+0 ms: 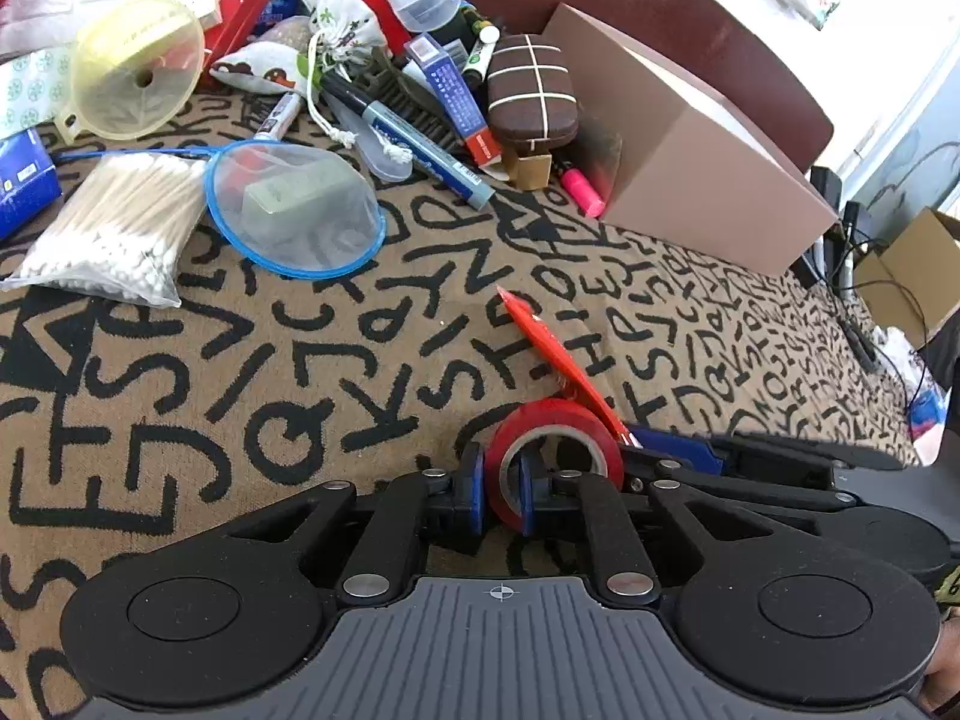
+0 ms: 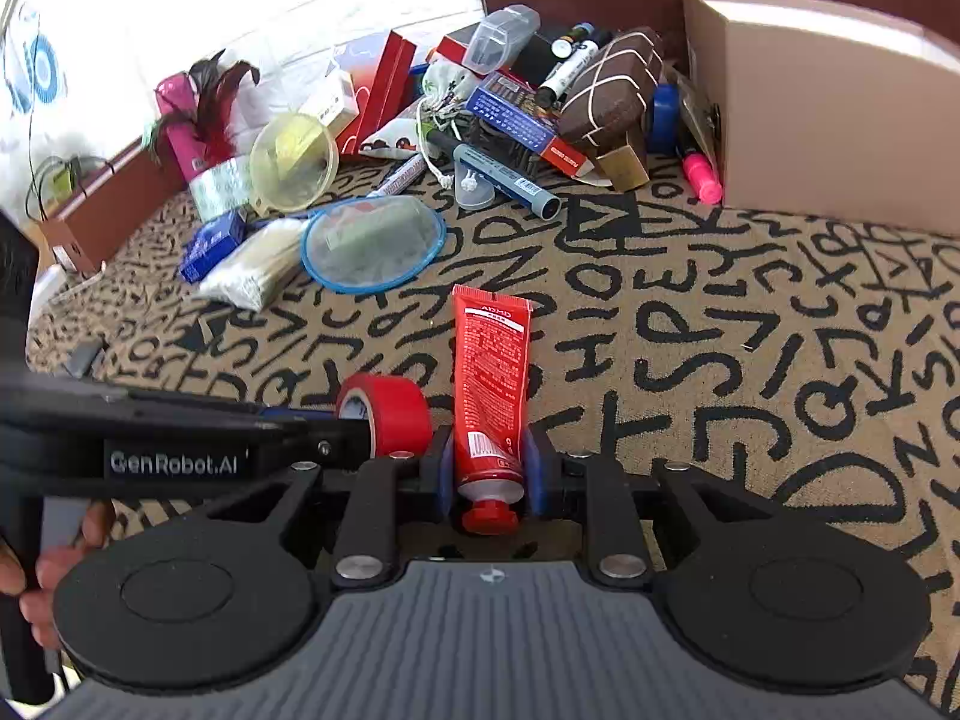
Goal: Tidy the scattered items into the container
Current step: 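Carry the tape roll into the box with the left gripper while the right gripper carries the red tube there, then open both grippers to drop the tape roll and red tube into the box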
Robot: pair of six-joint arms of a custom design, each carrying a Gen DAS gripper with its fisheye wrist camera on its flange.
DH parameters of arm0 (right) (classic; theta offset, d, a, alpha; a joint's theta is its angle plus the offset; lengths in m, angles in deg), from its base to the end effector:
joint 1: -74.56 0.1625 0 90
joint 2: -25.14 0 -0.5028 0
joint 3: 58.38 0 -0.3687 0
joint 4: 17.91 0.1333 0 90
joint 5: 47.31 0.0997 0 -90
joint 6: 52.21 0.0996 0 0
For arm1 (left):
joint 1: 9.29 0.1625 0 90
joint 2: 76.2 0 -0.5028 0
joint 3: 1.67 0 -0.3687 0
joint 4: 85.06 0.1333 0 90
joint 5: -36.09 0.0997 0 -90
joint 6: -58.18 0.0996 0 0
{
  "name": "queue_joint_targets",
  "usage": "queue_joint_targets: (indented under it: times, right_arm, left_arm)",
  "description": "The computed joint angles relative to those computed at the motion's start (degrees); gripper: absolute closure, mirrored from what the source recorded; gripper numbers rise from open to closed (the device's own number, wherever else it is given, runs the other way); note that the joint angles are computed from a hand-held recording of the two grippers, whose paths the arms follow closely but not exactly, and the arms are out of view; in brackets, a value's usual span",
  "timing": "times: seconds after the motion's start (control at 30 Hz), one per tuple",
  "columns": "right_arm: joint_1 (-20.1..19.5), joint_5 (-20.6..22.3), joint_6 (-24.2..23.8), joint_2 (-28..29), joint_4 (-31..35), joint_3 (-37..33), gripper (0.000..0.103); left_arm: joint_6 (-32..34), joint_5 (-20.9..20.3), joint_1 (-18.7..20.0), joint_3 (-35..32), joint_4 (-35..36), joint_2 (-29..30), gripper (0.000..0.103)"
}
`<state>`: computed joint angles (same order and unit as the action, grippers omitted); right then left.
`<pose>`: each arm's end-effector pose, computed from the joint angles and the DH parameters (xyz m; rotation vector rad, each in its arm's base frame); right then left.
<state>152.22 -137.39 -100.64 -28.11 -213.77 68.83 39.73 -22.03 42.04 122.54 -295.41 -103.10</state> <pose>0.0147 -0.5560 0.1792 0.8602 -2.6421 0.6841 -0.1837 -0.5271 -0.0145 0.3210 2.7007 -0.8568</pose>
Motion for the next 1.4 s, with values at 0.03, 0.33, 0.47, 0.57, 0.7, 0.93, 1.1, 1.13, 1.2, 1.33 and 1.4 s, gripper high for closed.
queue_joint_targets:
  times: [0.03,0.33,0.47,0.57,0.7,0.93,1.1,1.13,1.2,1.33,1.4]
  right_arm:
    - [-0.4,0.97,1.09,-0.91,2.19,-0.14,0.077]
    - [-0.89,3.37,-0.32,-4.62,1.1,0.45,0.077]
    - [-0.6,4.67,-0.9,-5.97,0.17,-1.66,0.078]
    - [0.23,5.33,-2.52,-6.84,-1.59,-3.55,0.078]
    - [1.7,5.66,-4.93,-7.41,-2.81,-7.6,0.078]
    - [4.5,3.17,-7.5,-5.33,-1.43,-17.97,0.078]
    - [6.13,-0.02,-8.91,-2.24,3.44,-27.45,0.078]
    - [6.37,-0.43,-9.18,-1.41,4.03,-29.31,0.078]
    - [6.79,-1.09,-9.38,0.52,4.87,-33.09,0.078]
    - [7.04,-2.89,-9.95,4.52,7.28,-40.26,0.078]
    - [6.91,-4.01,-11.04,6.74,8.02,-43.47,0.078]
  left_arm:
    - [-0.42,-0.75,0.01,0.14,-0.29,-0.27,0.096]
    - [2.61,-2.99,-1.57,-5.98,3.99,-0.53,0.096]
    - [5.81,-4.21,-2.48,-11.17,5.37,-0.04,0.096]
    - [7.97,-5.52,-3.04,-16.04,6.88,0.45,0.095]
    - [9.79,-8.24,-3.02,-23.44,9.8,1.56,0.095]
    - [7.89,-14.35,-0.94,-38.83,19.24,5.31,0.096]
    - [8.46,-15.44,0.32,-49.74,25.72,8.97,0.095]
    - [8.45,-15.72,0.65,-51.96,27.08,9.78,0.095]
    - [8.35,-16.01,1.43,-56.74,29.92,11.59,0.095]
    - [8.51,-15.28,2.96,-66.76,36.42,16.02,0.091]
    - [8.22,-15.35,3.81,-71.75,39.75,18.44,0.087]
